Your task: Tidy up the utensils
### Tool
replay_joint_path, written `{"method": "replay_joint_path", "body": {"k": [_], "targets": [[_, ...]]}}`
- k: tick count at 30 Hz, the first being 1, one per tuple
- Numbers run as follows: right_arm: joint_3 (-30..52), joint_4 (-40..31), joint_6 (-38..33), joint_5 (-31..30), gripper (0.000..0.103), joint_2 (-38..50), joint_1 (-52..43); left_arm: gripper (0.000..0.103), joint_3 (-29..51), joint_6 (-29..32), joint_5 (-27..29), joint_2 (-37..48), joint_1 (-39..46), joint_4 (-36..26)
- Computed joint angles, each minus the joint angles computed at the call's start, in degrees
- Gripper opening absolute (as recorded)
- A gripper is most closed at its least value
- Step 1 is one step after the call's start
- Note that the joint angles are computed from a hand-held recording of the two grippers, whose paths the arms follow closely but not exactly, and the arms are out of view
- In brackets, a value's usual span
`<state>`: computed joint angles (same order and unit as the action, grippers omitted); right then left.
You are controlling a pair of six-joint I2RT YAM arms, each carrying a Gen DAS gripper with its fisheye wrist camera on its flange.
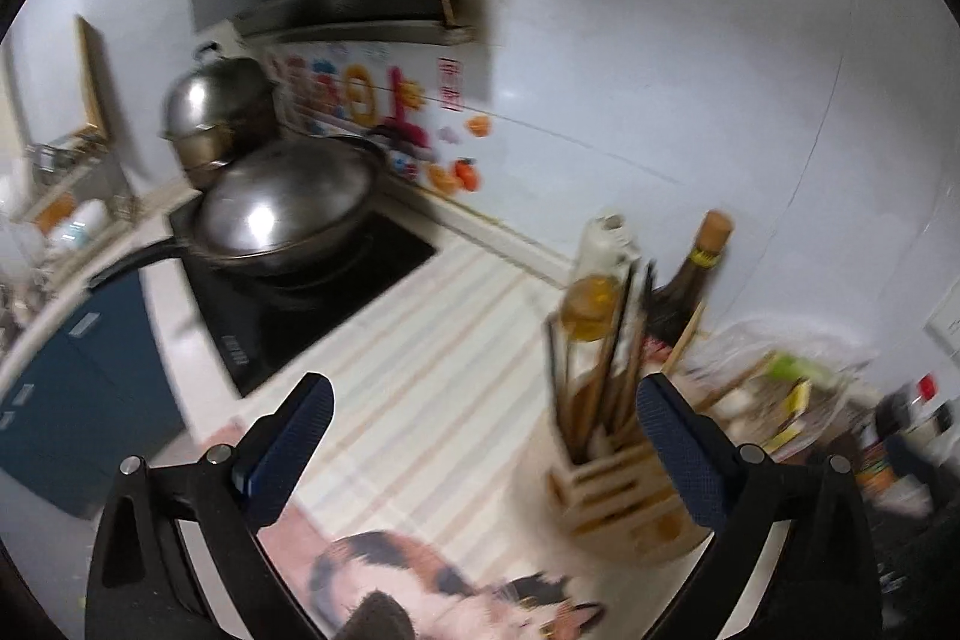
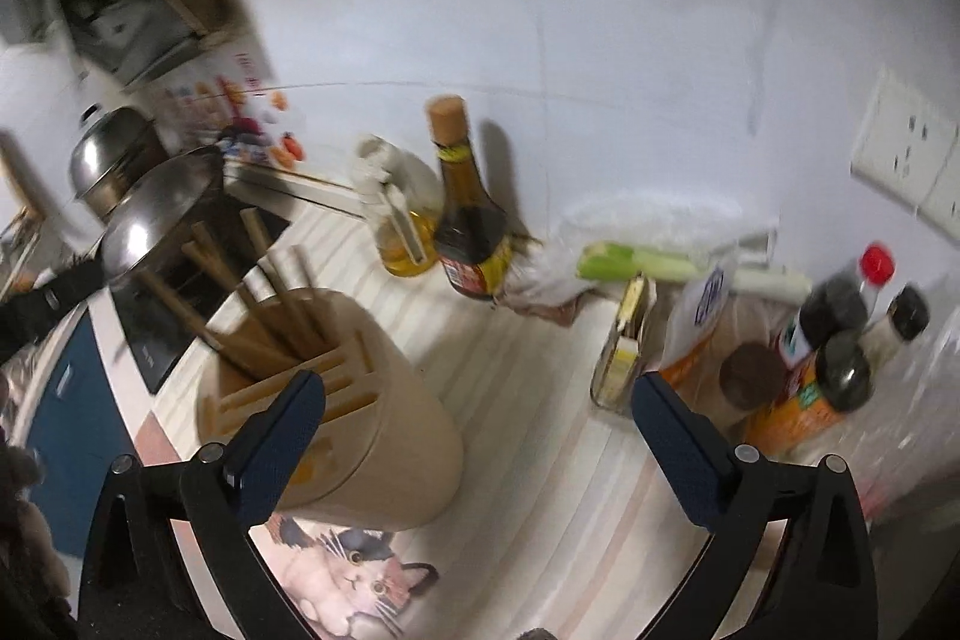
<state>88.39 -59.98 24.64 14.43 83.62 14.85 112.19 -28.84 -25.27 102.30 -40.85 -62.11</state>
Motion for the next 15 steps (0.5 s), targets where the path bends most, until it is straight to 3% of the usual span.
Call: {"method": "replay_joint_path", "body": {"k": [7, 15], "targets": [[-0.4, -2.8, -1.0, 3.5, 0.103, -6.2, 6.8, 0.103, -6.9, -7.2, -5.8, -7.3, -6.6, -3.9], [4.4, -17.0, 10.4, 15.0, 0.103, -13.6, 20.3, 0.103, -8.3, -15.2, -12.7, -15.7, -18.1, -14.1]]}}
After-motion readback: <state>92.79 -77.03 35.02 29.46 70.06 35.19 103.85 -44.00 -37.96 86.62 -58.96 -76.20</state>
